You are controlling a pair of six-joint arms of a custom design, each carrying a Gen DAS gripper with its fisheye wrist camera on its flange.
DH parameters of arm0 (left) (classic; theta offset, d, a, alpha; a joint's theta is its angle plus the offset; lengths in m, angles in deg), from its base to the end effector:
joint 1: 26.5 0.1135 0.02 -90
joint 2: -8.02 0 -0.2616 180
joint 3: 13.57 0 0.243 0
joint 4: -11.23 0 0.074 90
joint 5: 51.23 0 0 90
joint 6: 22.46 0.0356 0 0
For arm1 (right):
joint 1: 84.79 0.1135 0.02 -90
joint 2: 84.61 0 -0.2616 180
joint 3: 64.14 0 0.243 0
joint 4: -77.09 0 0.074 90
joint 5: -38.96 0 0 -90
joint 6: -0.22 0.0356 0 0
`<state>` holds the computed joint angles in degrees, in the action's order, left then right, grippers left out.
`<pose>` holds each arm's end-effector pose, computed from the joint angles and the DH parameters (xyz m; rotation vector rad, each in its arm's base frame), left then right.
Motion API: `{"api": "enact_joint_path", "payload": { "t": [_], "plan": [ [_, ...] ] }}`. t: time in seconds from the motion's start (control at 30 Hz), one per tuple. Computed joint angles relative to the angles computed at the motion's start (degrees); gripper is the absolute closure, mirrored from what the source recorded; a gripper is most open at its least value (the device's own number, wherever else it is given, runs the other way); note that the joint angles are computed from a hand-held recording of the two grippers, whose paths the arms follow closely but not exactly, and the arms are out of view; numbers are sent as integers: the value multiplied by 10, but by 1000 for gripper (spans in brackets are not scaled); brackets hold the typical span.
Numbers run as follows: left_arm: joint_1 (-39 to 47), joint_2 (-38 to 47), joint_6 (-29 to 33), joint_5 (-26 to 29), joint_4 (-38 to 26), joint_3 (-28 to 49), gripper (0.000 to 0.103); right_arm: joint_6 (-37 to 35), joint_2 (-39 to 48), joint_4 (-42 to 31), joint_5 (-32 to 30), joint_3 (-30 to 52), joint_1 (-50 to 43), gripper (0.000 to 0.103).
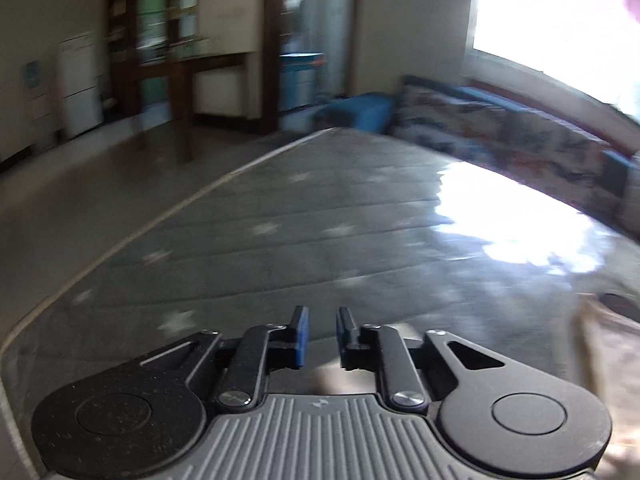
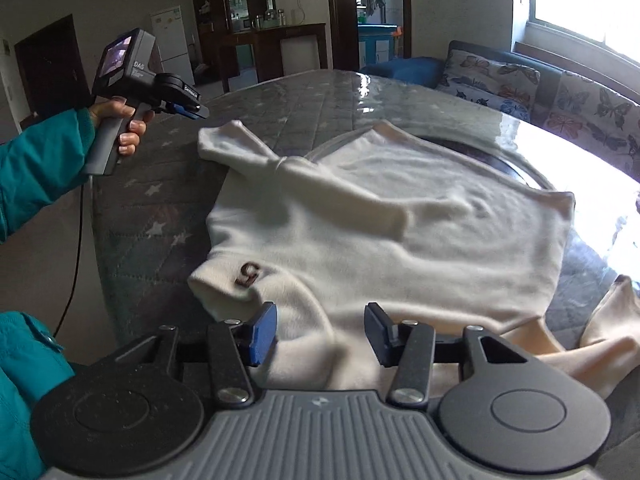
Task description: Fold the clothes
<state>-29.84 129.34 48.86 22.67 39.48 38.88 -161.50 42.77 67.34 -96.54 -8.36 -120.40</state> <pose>0.3257 -0.0091 0.0399 -0.4442 2.2048 0.1145 0.2346 -0.1368 -0.0070 -0.8093 2.2393 0.4463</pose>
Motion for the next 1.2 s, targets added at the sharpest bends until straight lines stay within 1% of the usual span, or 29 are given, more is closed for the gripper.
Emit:
{"api": "enact_joint_path", "payload": {
  "t": [0.03,0.1,0.17,0.27,0.33,0.47,0.57,0.7,0.73,0.77,0.83,0.87,0.9,0.93,0.97,1.0,1.03,1.1,1.2],
  "plan": [
    [-10,-6,9,20,1,1,77,16,-6,2,-3,7,1,53],
    [-38,-8,22,48,-16,23,74,71,-12,23,-2,27,6,53],
    [-65,3,34,70,-45,61,73,128,-6,40,3,61,11,53],
    [-94,32,57,105,-107,139,66,203,17,49,21,125,17,54],
    [-120,58,68,95,-139,186,65,253,42,58,39,171,22,54],
    [-140,121,78,97,-216,302,65,334,100,45,67,274,32,54],
    [-153,169,82,94,-274,391,65,375,143,34,86,344,41,55],
    [-156,217,103,109,-324,471,65,416,198,-8,101,442,55,57],
    [-158,227,105,106,-334,487,66,425,211,-15,106,463,59,58],
    [-160,232,109,104,-334,493,67,433,224,-24,110,484,63,60],
    [-163,242,115,101,-333,504,67,445,248,-39,116,522,71,60],
    [-164,247,119,100,-333,510,72,448,256,-46,118,537,73,60],
    [-164,249,123,102,-331,512,82,451,264,-52,121,549,76,60],
    [-165,251,128,104,-330,514,85,454,271,-58,123,562,79,61],
    [-166,252,133,103,-326,515,92,454,279,-67,123,576,81,64],
    [-166,253,139,101,-321,514,94,451,285,-77,121,587,82,71],
    [-167,250,147,98,-305,504,95,449,290,-84,119,596,84,74],
    [-165,245,162,91,-286,499,96,445,291,-74,126,593,90,95],
    [-168,237,172,78,-240,484,96,454,276,-16,130,556,93,99]
  ]
}}
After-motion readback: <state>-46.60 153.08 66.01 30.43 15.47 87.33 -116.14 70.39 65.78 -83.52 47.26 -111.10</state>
